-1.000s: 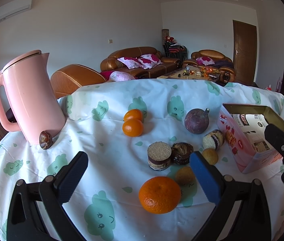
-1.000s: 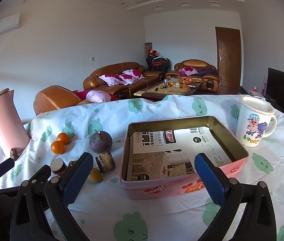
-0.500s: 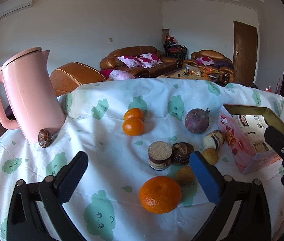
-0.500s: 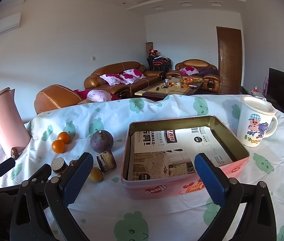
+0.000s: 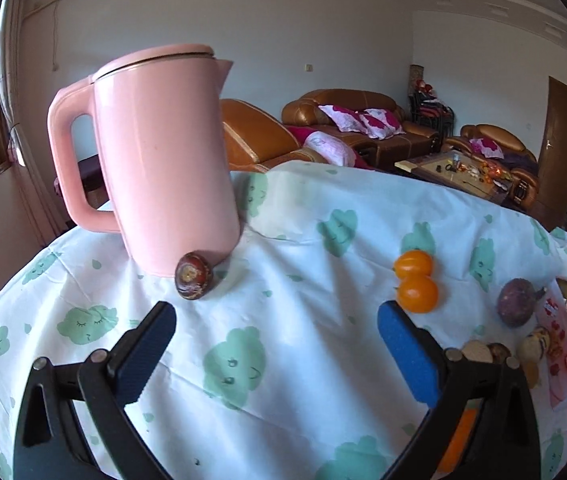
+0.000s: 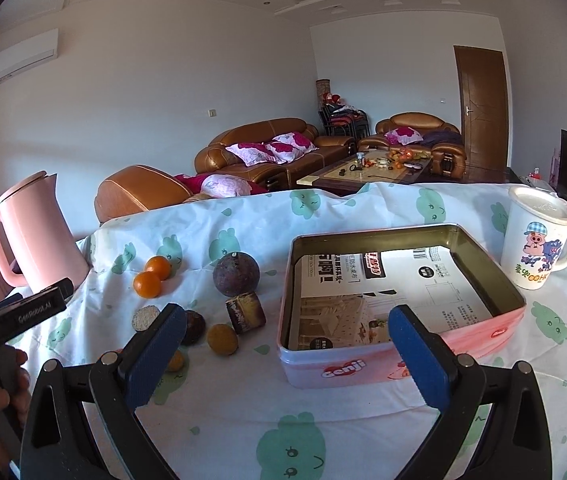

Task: Organize fruits
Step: 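Grasp the brown round snack by the kettle with the left tool while the right tool grasps the large orange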

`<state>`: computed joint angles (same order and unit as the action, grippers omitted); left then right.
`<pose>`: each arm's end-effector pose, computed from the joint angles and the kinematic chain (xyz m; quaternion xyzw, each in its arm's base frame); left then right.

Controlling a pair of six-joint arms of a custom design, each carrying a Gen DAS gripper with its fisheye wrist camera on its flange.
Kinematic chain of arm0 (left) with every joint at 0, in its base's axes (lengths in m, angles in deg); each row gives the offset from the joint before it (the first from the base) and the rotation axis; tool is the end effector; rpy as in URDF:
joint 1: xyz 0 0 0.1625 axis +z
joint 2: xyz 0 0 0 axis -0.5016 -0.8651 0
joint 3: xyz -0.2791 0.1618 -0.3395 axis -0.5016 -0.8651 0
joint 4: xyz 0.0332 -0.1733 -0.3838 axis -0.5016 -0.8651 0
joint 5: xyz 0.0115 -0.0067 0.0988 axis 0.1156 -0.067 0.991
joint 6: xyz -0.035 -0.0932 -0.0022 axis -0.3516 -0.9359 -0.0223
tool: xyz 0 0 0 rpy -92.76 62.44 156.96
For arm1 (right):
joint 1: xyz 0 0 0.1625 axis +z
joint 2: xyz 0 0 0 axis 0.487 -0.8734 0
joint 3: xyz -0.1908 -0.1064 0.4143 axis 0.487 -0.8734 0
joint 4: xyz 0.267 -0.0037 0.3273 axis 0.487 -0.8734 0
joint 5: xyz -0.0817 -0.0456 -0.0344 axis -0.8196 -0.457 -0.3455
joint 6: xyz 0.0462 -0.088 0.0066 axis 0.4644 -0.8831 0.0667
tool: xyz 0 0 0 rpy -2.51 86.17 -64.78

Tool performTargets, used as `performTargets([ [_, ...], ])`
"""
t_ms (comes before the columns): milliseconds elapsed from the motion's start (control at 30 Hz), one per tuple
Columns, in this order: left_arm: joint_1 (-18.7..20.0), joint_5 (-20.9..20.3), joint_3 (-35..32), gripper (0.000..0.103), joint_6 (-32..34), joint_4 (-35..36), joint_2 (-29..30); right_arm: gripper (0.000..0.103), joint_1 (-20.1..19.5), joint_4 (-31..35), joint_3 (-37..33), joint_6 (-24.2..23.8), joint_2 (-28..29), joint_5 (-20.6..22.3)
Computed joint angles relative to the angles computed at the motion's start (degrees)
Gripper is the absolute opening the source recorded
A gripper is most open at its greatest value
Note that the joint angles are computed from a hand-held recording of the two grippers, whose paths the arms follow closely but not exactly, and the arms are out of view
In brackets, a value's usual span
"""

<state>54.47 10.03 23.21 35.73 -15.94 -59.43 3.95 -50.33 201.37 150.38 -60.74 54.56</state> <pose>-0.3498 -0.4077 -0.0892 0.0904 0.7982 -0.4497 0.3906 -0.0468 -0.2515 0.3261 0.1065 -0.7989 0.5051 0.3088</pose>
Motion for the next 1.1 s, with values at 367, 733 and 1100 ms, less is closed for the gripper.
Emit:
performTargets([
  [367,8.7,0.5,-1.1,0.096,-8.8,11.9,-1.1,0.099,12.1,7.6,-2.3,0.0,12.2,10.7],
  [733,13.5,8.6,-0.7,0.082,3.1,-0.2,-6.2,0.075,31.8,1.1,-4.5,10.4,28.7,32.7],
  [1100,12.7,8.7,9.3,0.045,6.6,-13.3,-13.6,0.049,35.1,-1.6,-4.7,6.8,29.7,39.3],
])
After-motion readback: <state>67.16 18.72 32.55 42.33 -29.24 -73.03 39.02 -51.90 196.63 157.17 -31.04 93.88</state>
